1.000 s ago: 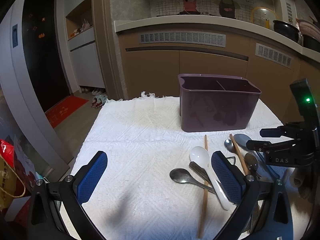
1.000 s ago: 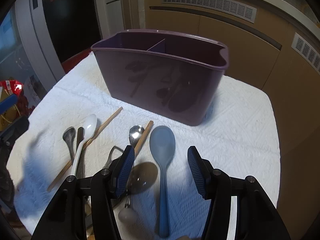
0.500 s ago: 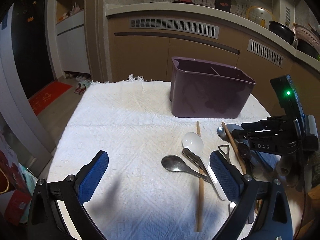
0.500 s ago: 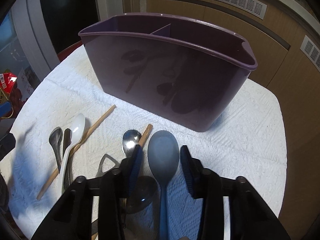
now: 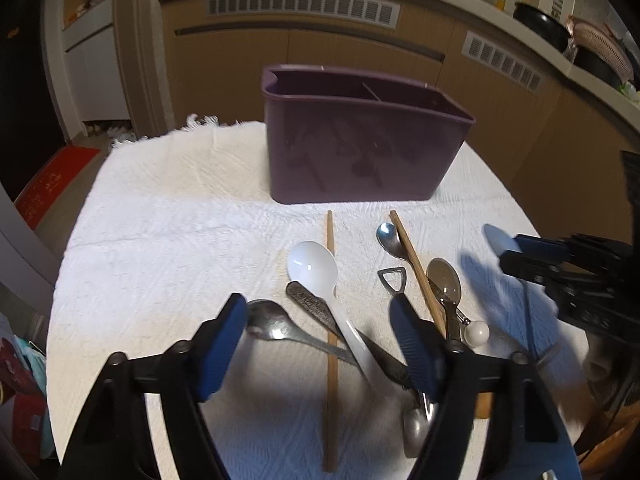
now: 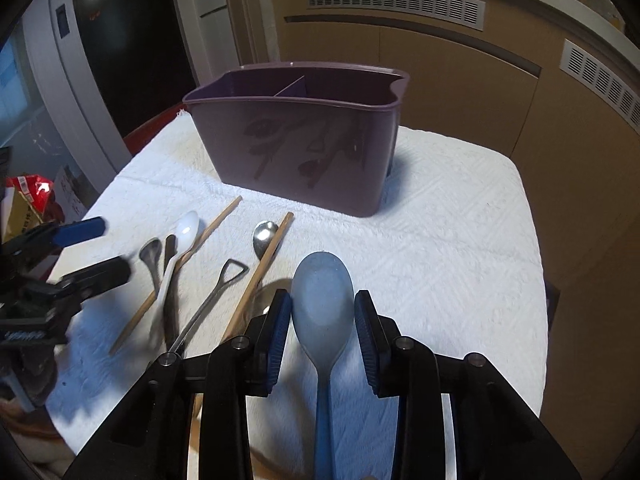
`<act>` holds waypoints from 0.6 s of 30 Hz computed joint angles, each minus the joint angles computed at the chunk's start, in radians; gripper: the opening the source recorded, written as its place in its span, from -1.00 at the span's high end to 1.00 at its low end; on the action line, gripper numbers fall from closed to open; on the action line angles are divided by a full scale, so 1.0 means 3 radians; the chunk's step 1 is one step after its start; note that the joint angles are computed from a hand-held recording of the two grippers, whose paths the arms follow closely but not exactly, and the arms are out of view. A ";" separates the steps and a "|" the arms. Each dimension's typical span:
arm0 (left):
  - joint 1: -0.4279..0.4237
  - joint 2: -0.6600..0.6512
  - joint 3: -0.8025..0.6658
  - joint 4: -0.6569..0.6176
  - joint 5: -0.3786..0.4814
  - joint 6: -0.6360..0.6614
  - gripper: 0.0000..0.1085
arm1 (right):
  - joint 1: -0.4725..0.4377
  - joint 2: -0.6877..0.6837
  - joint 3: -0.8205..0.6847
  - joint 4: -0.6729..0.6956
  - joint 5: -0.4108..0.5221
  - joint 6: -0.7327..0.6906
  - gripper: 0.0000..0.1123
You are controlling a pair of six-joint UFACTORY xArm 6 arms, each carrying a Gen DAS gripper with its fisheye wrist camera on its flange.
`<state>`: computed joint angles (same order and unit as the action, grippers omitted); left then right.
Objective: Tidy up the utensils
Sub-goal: 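Lower the right tool onto the blue plastic spoon and close on its handle, then close the left tool on the white plastic spoon while the right tool lifts the blue spoon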
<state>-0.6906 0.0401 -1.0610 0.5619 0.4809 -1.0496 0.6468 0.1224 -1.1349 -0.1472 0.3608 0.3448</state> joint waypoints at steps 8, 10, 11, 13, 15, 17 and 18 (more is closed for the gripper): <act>0.0085 0.0627 -0.0765 -0.0668 0.0450 0.0783 -0.19 | -0.0049 -0.0319 0.0413 -0.0167 -0.0369 0.0185 0.39; 0.0093 0.0722 -0.0874 -0.0689 0.0537 0.0832 -0.17 | -0.0056 -0.0332 0.0456 -0.0140 -0.0436 0.0163 0.39; 0.0095 0.0757 -0.0910 -0.0665 0.0568 0.0828 -0.17 | -0.0063 -0.0336 0.0476 -0.0134 -0.0467 0.0162 0.39; 0.0107 0.0814 -0.0956 -0.0645 0.0614 0.0829 -0.16 | -0.0070 -0.0344 0.0508 -0.0102 -0.0513 0.0142 0.39; 0.0124 0.0863 -0.0981 -0.0661 0.0641 0.0853 -0.15 | -0.0074 -0.0344 0.0523 -0.0063 -0.0537 0.0119 0.39; 0.0135 0.0866 -0.0956 -0.0623 0.0586 0.0852 -0.15 | -0.0078 -0.0335 0.0526 -0.0046 -0.0544 0.0109 0.39; 0.0135 0.0865 -0.0952 -0.0628 0.0574 0.0877 -0.12 | -0.0081 -0.0345 0.0544 -0.0053 -0.0554 0.0111 0.39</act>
